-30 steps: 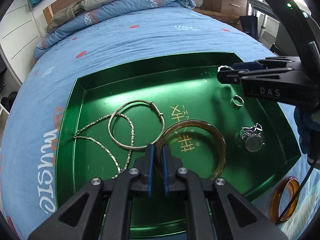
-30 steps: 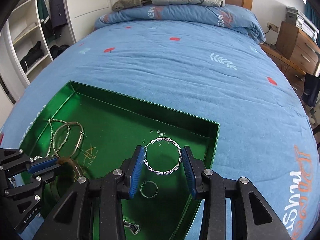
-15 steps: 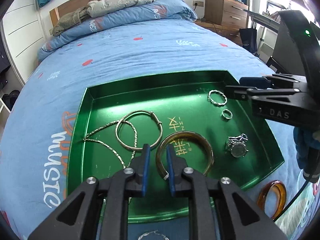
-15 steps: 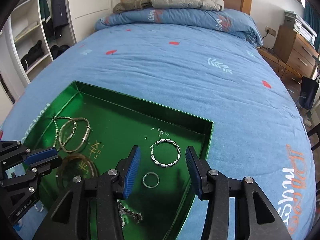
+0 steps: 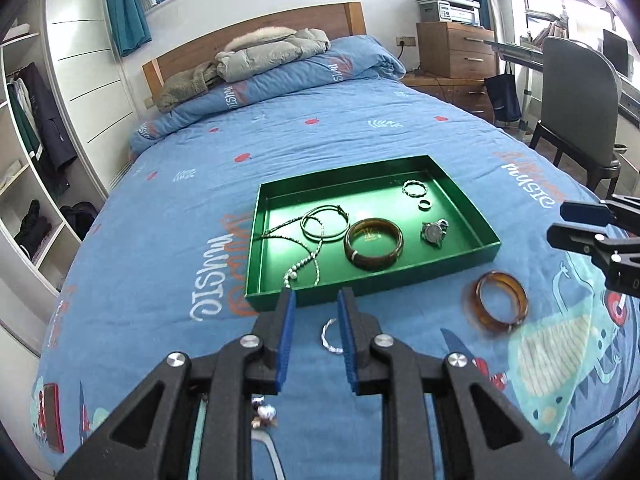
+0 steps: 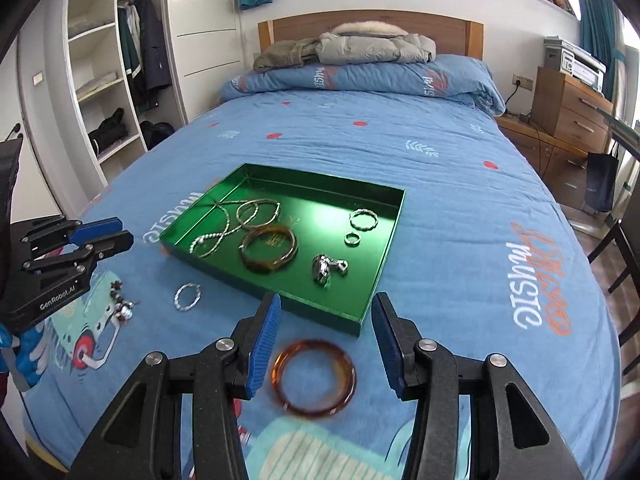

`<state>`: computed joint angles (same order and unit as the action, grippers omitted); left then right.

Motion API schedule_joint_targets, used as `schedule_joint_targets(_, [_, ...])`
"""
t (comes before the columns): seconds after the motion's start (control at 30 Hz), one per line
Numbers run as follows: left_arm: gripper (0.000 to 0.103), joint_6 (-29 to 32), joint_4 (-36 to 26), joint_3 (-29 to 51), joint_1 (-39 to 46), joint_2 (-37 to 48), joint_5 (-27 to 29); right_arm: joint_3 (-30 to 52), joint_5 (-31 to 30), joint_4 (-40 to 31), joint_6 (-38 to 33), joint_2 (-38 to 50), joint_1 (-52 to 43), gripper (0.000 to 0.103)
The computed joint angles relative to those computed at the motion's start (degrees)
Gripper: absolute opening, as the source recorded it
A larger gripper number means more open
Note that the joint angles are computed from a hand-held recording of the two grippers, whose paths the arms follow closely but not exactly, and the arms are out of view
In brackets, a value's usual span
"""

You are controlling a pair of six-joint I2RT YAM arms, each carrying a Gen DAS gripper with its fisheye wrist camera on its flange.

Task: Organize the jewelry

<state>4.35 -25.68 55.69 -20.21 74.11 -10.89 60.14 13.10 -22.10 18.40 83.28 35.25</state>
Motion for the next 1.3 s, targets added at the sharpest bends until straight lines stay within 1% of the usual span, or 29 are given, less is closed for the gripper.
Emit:
schedule_joint_targets(0.17, [0.021, -0.73, -6.62, -6.00, 0.40, -13.32, -0.76, -6.81, 6.60, -5.85, 7.95, -10.66, 8.94, 0.047])
schedule_joint_targets(0.37, [0.021, -1.66, -14.85, -8.97, 0.17, -26.56, -2.00, -9.03, 15.41, -14.72, 19.02, -18.70, 20.75, 0.047])
schedule_joint_targets(0.5, [0.034, -1.46, -19.70, -9.66, 2.03, -33.54, -1.16, -7.87, 21.07, -20.40, 26.72, -20.14, 28.90, 0.047])
schedule_joint_targets(0.7, [0.035, 2.48, -23.94, -10.08, 10.42, -40.44, 4.49, -6.14, 26.76, -26.69, 36.69, -19.40, 38.17, 0.047])
schedule_joint_targets(0.87, [0.035, 6.81, -25.47, -10.54, 19.81, -43.79, 11.40, -4.89, 30.46, -31.33, 45.28, -18.02, 44.64, 0.047])
schedule_joint_targets(0.93, [0.040, 8.55, -26.07, -10.53, 23.82, -44.42, 14.63, -4.28, 31.32, -33.22, 48.11, -17.38, 46.45, 0.047])
schedule_joint_targets(1.07, [0.043, 13.41, -27.24, -10.80, 33.97, -45.62, 22.93, -3.01, 32.85, -36.26, 52.90, -16.37, 49.04, 0.048])
schedule_joint_targets(1.13, [0.045, 17.20, -28.51, -11.01, 41.81, -45.84, 29.41, -2.01, 33.59, -38.14, 55.18, -15.48, 50.11, 0.049])
schedule_joint_targets(1.2, [0.046, 22.31, -30.47, -11.03, 51.59, -44.88, 37.52, -1.04, 34.25, -39.98, 57.58, -14.63, 51.26, 0.050])
schedule_joint_targets(1.23, [0.046, 25.83, -31.88, -10.93, 57.42, -43.78, 42.29, -0.53, 34.55, -40.88, 58.75, -14.17, 51.81, 0.051])
schedule_joint_targets(1.3, [0.046, 32.77, -34.66, -10.54, 67.31, -40.66, 49.68, 0.32, 35.06, -42.53, 60.90, -13.38, 52.77, 0.051])
